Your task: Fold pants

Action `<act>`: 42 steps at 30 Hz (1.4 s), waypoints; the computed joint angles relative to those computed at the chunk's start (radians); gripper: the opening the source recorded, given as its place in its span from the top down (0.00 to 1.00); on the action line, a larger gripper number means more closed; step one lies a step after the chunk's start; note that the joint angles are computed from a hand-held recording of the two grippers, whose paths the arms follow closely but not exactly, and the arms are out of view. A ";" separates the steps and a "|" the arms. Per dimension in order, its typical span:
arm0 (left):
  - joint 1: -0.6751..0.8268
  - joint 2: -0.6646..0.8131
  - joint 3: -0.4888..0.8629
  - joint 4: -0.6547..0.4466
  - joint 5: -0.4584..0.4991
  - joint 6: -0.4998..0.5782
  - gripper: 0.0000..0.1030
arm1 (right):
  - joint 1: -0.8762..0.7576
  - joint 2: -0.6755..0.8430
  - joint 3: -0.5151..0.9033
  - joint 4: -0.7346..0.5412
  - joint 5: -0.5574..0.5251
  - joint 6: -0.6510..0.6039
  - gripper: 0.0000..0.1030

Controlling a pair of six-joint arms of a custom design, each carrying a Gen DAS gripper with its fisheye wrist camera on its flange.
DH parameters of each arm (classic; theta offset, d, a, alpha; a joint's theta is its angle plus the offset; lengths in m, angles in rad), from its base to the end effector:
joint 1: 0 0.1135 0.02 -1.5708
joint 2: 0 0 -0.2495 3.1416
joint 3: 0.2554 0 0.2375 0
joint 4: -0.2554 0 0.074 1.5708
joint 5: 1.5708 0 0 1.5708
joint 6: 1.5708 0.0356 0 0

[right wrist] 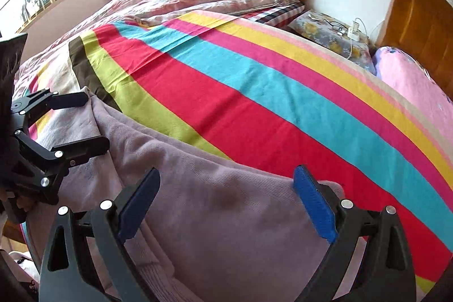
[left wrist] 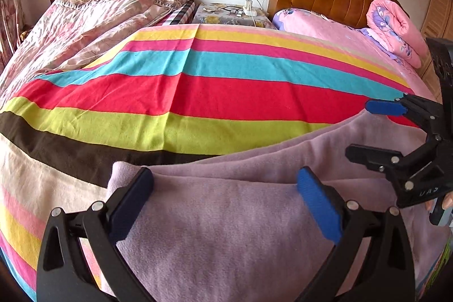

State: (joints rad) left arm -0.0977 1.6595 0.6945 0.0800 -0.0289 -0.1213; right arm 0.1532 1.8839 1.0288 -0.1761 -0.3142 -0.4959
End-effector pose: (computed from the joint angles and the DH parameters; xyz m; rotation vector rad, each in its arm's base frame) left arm 0.2904 -0.0274 0.1225 -0.0416 2.4559 -0.0606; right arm 0.3426 0.0640 0.1243 -0.9175 2.3774 0.2773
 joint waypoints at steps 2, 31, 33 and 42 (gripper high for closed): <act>-0.020 0.019 0.006 0.003 -0.041 0.002 0.01 | 0.033 0.041 0.006 0.034 0.045 0.000 0.11; -0.017 0.045 0.017 0.030 -0.024 -0.026 0.01 | -0.050 0.039 0.001 0.077 0.070 0.081 0.11; -0.017 0.045 0.018 0.029 -0.026 -0.025 0.01 | -0.060 0.055 0.014 0.128 0.134 0.156 0.11; -0.015 0.047 0.018 0.029 -0.026 -0.021 0.01 | -0.217 -0.121 -0.150 0.115 0.085 0.120 0.13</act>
